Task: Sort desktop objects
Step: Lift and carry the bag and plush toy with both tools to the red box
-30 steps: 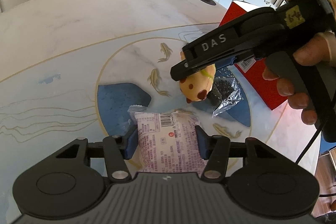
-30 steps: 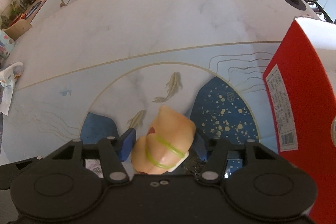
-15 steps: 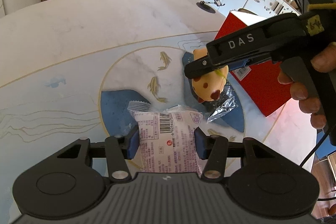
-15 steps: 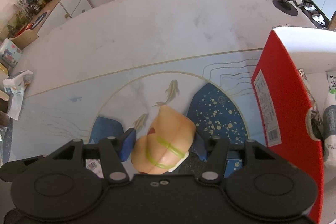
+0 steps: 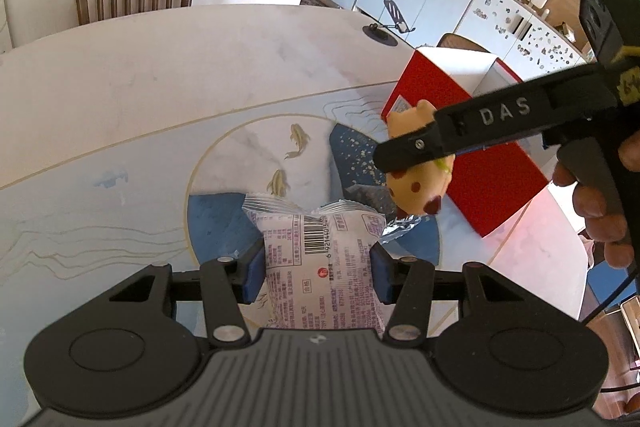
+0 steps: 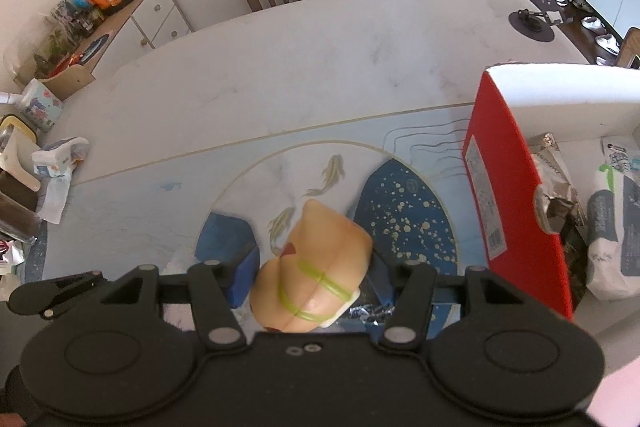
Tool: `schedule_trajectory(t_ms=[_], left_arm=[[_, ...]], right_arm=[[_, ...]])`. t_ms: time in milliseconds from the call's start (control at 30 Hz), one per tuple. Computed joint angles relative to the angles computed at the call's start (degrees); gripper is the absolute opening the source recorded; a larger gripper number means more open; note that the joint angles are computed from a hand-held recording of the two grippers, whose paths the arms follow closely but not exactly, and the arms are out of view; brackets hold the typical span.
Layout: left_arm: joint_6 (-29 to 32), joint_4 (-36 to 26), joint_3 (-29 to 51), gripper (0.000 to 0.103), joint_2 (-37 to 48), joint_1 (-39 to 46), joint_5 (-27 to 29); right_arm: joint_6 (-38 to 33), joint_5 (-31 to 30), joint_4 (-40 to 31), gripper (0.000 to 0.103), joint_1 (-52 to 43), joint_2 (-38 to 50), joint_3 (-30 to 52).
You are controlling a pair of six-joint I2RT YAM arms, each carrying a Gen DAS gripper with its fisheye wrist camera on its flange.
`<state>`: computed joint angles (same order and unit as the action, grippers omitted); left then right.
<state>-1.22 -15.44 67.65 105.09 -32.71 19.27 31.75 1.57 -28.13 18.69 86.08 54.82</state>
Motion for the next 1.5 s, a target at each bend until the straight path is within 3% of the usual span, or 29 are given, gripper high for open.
schedule_trajectory(t_ms=[833,1500], left_arm=[[-2.4,-1.2,4.9,0.051,-4.2,-7.4,-3.9],[-3.2,-5.5,19.1,0.051,2.8,-16.2,-9.9]], right_arm=[[-5.3,-0.2,-9.7,0.057,-5.0,-19.9,-4.5],[-18.8,-10.7,-13.6,0.057,-26.8,-30.2,-7.5]])
